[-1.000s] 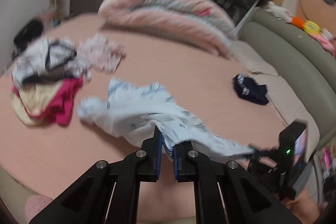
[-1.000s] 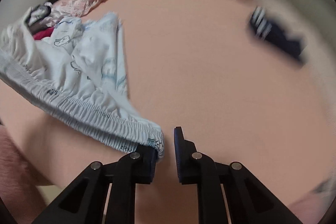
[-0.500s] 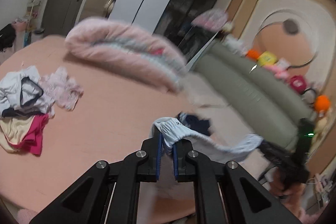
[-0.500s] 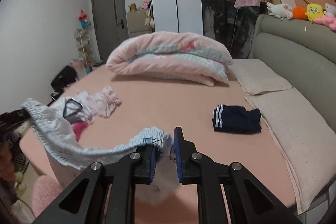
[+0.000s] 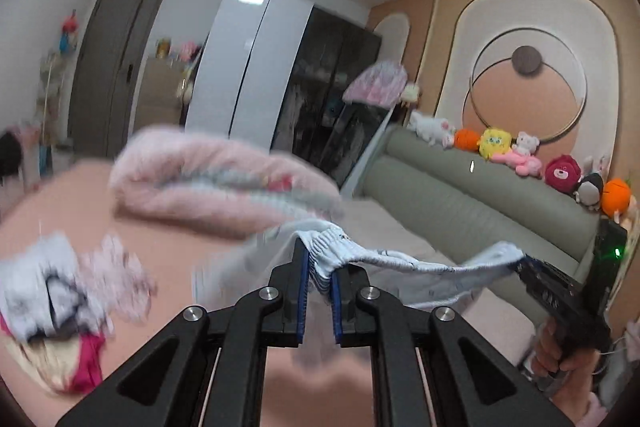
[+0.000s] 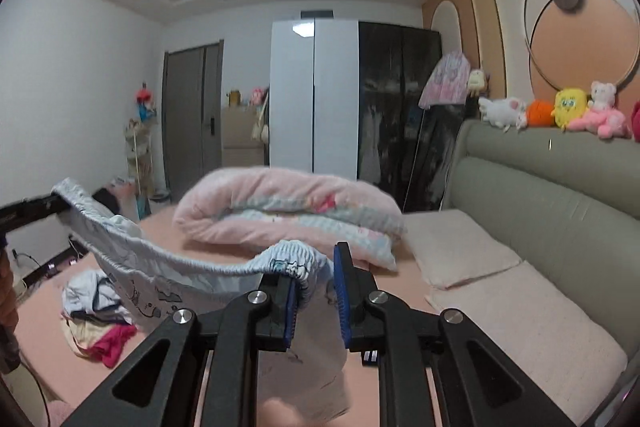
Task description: Fold clothes
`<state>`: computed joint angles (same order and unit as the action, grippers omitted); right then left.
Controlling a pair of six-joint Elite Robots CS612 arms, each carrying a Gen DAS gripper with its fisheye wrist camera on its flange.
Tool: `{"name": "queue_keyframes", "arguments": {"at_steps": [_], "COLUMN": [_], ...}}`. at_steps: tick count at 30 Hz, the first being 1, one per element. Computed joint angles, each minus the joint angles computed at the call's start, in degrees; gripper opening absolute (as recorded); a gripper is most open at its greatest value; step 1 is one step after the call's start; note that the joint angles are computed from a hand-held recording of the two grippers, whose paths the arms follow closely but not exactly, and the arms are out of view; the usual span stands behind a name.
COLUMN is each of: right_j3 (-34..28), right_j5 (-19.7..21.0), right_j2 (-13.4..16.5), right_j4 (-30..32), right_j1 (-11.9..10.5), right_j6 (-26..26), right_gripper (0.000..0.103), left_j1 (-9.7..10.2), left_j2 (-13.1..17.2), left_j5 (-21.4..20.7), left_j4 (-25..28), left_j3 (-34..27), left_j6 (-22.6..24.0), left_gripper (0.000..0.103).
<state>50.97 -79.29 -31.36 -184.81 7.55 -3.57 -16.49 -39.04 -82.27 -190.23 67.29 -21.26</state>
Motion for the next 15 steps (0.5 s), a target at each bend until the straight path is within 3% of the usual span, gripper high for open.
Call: {"name": "queue_keyframes", "arguments": {"at_steps": [3, 6, 7, 9, 12, 14, 15], "right_j3": [2.79, 4.51, 4.96, 5.93, 5.20, 5.43, 5.97], "right_j5": [2.82, 2.84, 2.73, 1.94, -1.16, -2.28, -1.96], "right_j2": [-0.39, 0.74, 1.41, 2.52, 5.29, 6.14, 6.09], "right_j4": [3.72, 13.30, 17.54, 22.50, 31.57, 36.12, 37.09], "right_j1": [-0.43, -0.28, -0.17, 0.07, 0.68, 0.82, 0.71], "right_j6": [1.00, 0.60, 0.63, 0.71, -0.95, -1.75, -1.49], "right_gripper": [0.015, 0.015, 0.015, 0.015, 0.015, 0.015, 0.015], "left_j1": [0.02, 1.28, 1.26, 1.22, 0.81, 0.27, 0.00], "left_j2": [0.88, 4.84, 5.83, 8.03, 10.18, 10.92, 10.78], "left_j5": [-0.95, -10.95, -12.19, -14.68, -14.87, -12.98, -11.82], "left_j4": [8.26, 19.44, 22.05, 27.54, 36.73, 43.12, 43.76], "left_j3": [2.76, 2.21, 2.03, 1.14, -0.67, -2.51, -2.51], "left_j6": [-4.65, -13.90, -14.72, -16.02, -14.40, -12.32, -11.20], "left_gripper": [0.009, 0.009, 0.008, 0.008, 0.009, 0.011, 0.016]}}
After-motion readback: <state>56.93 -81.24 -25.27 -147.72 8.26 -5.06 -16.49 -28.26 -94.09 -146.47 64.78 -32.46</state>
